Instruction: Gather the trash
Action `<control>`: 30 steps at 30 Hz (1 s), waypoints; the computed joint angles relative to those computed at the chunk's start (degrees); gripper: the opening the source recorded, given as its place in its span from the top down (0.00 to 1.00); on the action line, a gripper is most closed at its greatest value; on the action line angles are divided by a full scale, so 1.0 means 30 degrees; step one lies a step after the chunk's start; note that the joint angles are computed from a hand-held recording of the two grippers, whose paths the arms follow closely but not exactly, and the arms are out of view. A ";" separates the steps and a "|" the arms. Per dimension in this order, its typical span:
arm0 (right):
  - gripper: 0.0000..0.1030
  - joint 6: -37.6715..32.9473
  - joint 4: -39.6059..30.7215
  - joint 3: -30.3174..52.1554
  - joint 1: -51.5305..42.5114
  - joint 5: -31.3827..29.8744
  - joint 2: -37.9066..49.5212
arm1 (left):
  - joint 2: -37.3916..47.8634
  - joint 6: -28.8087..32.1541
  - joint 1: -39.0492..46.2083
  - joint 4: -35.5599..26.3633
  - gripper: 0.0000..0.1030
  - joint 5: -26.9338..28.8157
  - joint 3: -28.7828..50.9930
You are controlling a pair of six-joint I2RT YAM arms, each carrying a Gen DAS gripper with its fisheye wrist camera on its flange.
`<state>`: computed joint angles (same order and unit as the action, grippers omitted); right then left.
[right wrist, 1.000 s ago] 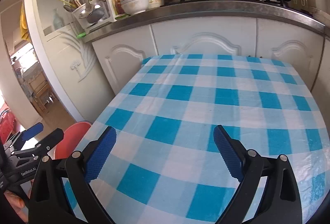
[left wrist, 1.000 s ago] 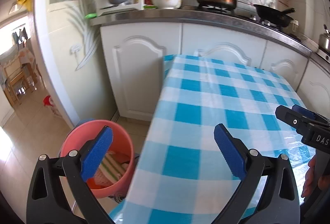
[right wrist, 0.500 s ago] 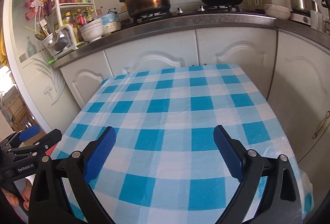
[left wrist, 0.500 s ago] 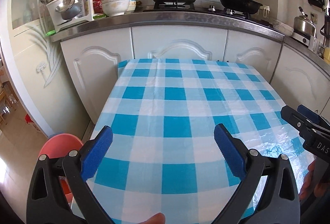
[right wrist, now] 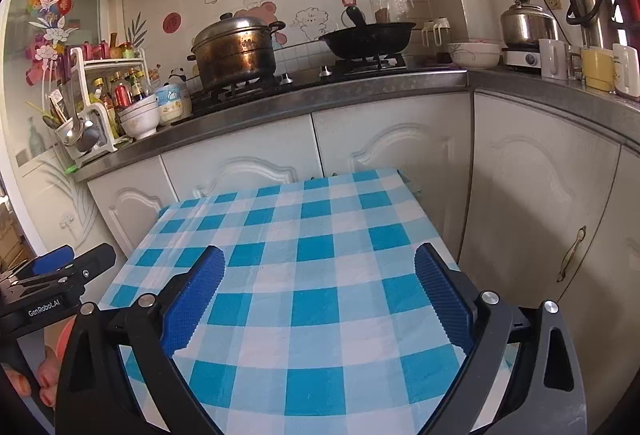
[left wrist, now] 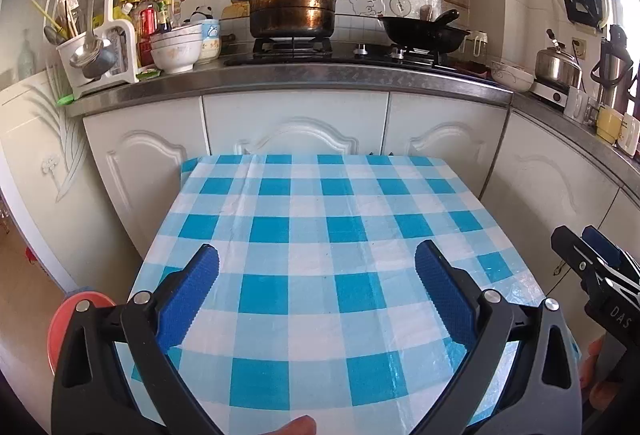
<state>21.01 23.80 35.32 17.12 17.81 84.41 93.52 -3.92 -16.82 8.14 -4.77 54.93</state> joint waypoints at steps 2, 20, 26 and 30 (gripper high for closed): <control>0.08 -0.0022 -0.0180 -0.0367 -0.0069 0.0240 -0.0783 | -0.0182 0.0268 -0.0535 -0.0292 0.04 -0.0450 0.0189; 0.07 -0.1909 -0.3861 -0.3707 -0.0716 0.5771 -1.0274 | -0.1712 0.1283 -0.4892 -0.0680 0.04 -0.2014 0.0661; 0.07 -0.2704 -0.5114 -0.3936 -0.0795 0.7345 -1.2621 | -0.2171 0.1509 -0.5784 -0.0475 0.04 -0.2318 0.0509; 0.07 -0.3016 -0.5451 -0.4013 -0.0800 0.7945 -1.3524 | -0.2382 0.1479 -0.6081 -0.0104 0.04 -0.2453 0.0264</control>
<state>11.97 7.44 23.28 14.72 41.65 43.84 86.37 0.52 -35.06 7.83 -12.13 55.72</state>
